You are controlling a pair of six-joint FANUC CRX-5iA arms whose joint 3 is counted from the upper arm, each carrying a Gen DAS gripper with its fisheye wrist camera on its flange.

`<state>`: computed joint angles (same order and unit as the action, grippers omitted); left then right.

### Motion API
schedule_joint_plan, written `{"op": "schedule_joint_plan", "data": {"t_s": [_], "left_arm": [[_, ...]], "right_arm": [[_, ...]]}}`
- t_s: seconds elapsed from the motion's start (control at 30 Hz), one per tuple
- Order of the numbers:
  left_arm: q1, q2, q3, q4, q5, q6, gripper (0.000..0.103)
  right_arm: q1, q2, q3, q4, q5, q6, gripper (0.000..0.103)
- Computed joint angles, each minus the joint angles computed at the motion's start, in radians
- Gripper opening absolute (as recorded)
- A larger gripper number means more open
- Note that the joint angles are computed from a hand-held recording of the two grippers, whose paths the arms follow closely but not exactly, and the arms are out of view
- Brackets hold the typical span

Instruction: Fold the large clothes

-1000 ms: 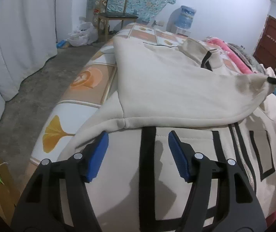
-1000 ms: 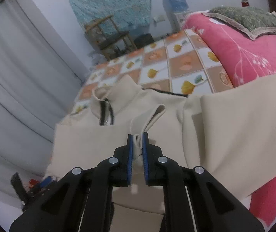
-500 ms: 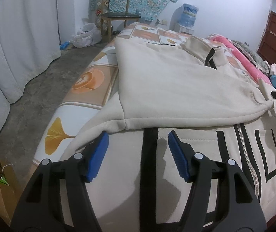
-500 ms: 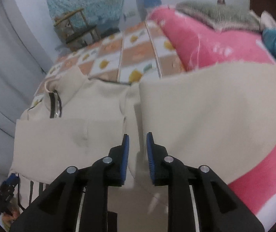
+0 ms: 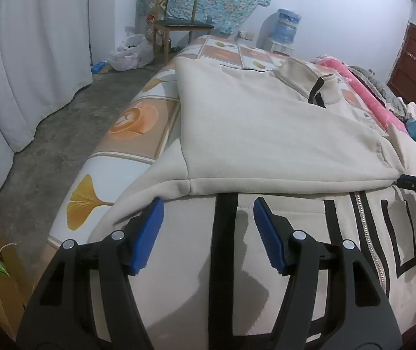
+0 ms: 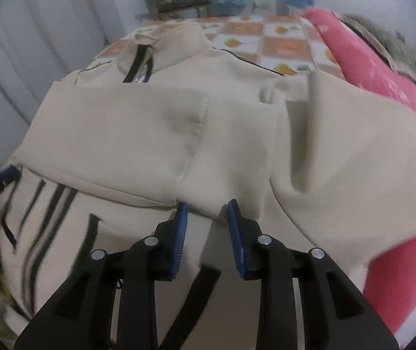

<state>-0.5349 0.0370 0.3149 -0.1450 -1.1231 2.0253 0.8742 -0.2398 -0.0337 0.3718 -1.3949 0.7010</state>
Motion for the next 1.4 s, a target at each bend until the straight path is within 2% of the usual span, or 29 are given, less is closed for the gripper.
{"op": "schedule_joint_plan", "data": {"t_s": [0.13,0.23,0.3,0.43,0.53,0.57,0.63,0.73,0.83,0.93,1.03,1.2,1.4], "left_arm": [[0.019,-0.016,-0.02,0.046,0.011,-0.004,0.061],[0.029,-0.045,-0.041,0.068,0.012,-0.004,0.066],[0.027,-0.061,-0.043,0.065,-0.001,-0.005,0.071],[0.016,-0.069,-0.001,0.043,-0.081,-0.013,0.078],[0.001,-0.077,0.041,0.013,-0.135,-0.015,0.084],[-0.008,-0.076,0.063,-0.005,-0.15,-0.013,0.084],[-0.018,-0.068,0.097,-0.023,-0.169,-0.017,0.085],[-0.03,-0.028,0.161,-0.026,-0.181,-0.036,0.086],[-0.051,0.056,0.269,-0.043,-0.222,-0.056,0.086],[-0.071,0.156,0.38,-0.039,-0.238,-0.089,0.086],[-0.091,0.237,0.469,-0.042,-0.244,-0.121,0.086],[-0.118,0.384,0.63,-0.055,-0.294,-0.164,0.086],[-0.129,0.474,0.696,-0.057,-0.367,-0.175,0.086]], "right_arm": [[0.018,-0.006,0.044,0.014,0.046,-0.009,0.029],[0.033,0.038,0.075,0.08,0.07,-0.005,0.045],[0.009,0.075,0.092,0.076,0.11,0.024,0.046],[-0.037,0.139,0.083,0.08,0.155,0.035,0.046],[-0.066,0.186,0.065,0.095,0.137,0.039,0.047],[-0.065,0.174,0.033,0.123,0.167,0.024,0.048],[-0.064,0.174,0.046,0.111,0.15,0.025,0.048],[-0.038,0.13,0.036,0.093,0.157,0.004,0.05],[0.014,0.083,-0.003,0.139,0.145,-0.017,0.059],[0.047,0.052,-0.043,0.161,0.134,-0.033,0.062],[0.037,0.069,-0.069,0.151,0.102,-0.025,0.063],[0.053,0.043,-0.105,0.186,0.128,-0.062,0.065],[0.062,0.027,-0.151,0.218,0.151,-0.063,0.067]]}}
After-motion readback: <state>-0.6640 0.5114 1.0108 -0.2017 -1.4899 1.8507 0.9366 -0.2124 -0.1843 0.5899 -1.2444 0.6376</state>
